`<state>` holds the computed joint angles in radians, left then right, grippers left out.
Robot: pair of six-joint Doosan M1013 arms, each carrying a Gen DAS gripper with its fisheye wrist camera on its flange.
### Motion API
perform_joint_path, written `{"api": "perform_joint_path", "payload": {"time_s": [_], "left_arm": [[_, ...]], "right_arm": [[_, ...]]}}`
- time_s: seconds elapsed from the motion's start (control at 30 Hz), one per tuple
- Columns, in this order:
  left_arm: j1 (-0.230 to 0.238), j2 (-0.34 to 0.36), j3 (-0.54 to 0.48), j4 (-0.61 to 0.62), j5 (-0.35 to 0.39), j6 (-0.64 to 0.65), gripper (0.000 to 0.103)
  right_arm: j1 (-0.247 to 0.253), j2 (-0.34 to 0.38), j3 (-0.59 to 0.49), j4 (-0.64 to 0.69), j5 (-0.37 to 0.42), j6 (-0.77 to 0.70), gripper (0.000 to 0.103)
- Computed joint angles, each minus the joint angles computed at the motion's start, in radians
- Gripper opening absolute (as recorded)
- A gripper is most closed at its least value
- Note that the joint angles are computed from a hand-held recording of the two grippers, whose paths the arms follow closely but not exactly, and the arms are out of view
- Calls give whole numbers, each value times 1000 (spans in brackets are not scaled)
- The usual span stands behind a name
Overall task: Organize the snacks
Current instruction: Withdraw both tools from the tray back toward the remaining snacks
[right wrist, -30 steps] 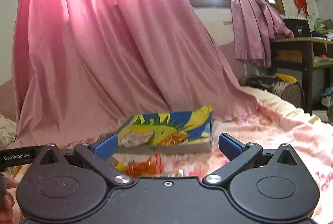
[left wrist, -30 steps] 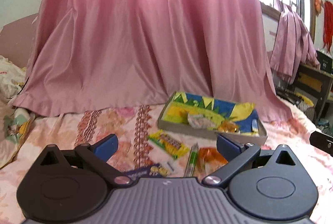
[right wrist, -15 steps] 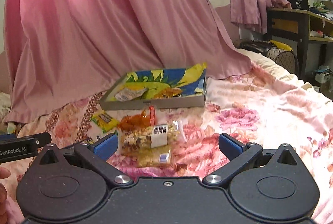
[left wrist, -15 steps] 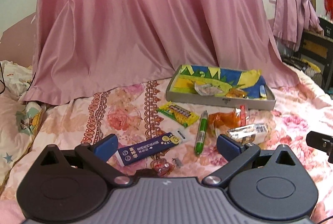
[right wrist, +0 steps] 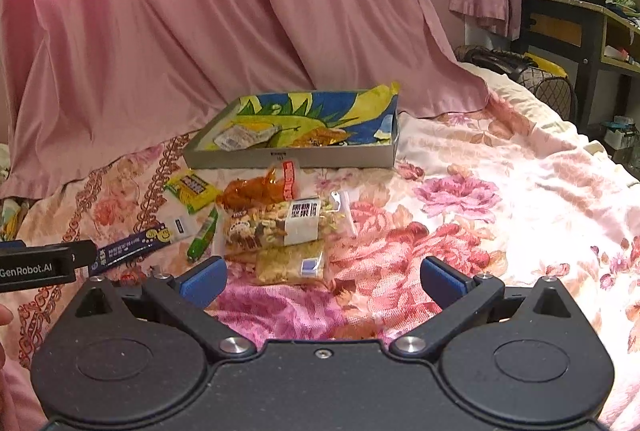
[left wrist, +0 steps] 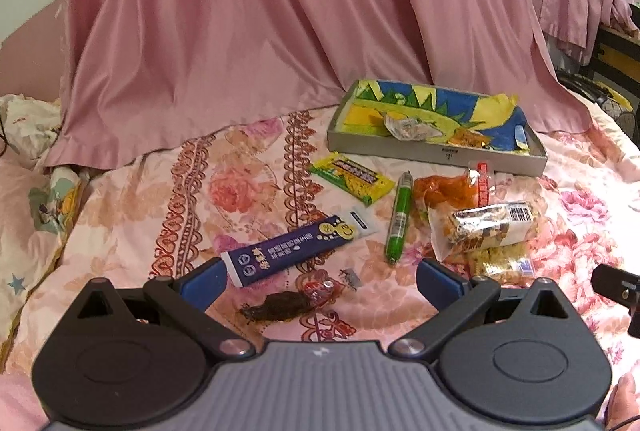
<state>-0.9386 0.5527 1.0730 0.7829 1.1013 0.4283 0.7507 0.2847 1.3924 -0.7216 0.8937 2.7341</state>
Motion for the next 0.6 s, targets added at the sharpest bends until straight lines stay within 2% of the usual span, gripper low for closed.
{"api": "perform_joint_path", "payload": {"time_s": [0.33, 0.5, 0.6], "left_arm": [[42, 28, -55, -182, -14, 134, 103], [70, 53, -99, -234, -76, 263, 103], [87, 73, -125, -264, -143, 352, 103]], "right_arm": [[-25, 22, -39, 168, 10, -172, 102], [-60, 43, -76, 339, 32, -317, 102], [-77, 63, -99, 382, 58, -350, 102]]}}
